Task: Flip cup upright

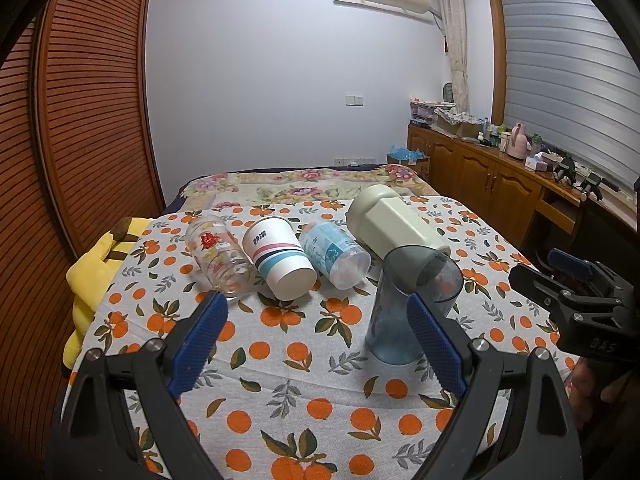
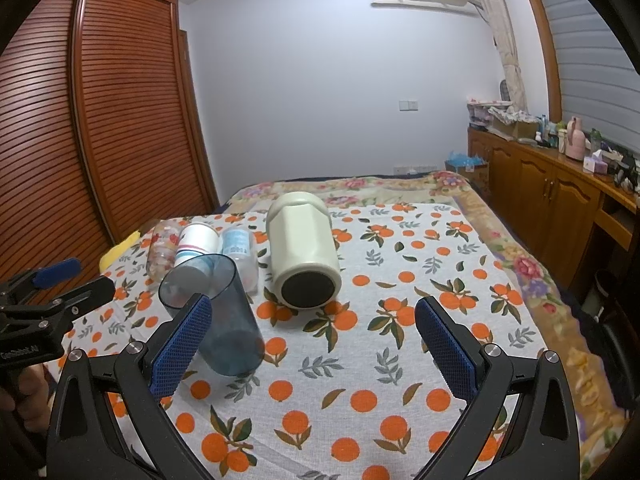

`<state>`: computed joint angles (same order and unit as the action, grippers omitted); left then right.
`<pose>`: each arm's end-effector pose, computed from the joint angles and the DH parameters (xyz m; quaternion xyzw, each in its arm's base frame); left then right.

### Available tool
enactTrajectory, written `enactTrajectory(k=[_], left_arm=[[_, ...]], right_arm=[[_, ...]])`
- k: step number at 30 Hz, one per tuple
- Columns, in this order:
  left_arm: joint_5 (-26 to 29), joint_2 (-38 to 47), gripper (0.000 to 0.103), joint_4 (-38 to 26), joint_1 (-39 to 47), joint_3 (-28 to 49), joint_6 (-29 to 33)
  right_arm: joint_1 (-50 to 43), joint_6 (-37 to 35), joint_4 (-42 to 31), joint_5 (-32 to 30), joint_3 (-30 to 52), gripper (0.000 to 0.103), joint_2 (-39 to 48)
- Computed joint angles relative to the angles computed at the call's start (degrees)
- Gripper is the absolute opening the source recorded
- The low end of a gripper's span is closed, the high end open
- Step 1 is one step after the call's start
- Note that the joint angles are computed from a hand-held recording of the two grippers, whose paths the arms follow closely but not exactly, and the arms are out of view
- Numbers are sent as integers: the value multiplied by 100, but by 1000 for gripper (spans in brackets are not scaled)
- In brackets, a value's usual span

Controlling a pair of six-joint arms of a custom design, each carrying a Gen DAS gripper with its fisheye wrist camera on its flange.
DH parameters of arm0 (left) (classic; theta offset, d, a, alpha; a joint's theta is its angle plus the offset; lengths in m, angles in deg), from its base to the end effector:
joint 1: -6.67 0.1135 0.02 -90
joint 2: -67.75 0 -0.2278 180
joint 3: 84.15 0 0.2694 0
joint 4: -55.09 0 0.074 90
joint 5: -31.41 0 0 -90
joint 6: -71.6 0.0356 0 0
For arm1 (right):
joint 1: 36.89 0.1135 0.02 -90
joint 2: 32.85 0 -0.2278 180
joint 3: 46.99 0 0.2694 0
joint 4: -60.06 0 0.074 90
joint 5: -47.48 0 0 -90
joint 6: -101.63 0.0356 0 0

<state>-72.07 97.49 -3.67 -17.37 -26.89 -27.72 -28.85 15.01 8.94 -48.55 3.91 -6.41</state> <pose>0.1440 -0.0552 0.2946 0.0538 0.8656 -0.0419 0.4961 0.1569 0.0259 0.2774 -0.0621 0.8481 0.0967 0.5172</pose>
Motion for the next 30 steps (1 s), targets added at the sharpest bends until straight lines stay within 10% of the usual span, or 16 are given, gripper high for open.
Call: enactTrajectory(k=[30], left_arm=[[-119, -27, 92, -10, -106, 35, -24]], right_arm=[[-65, -26, 11, -51, 27, 103, 11]])
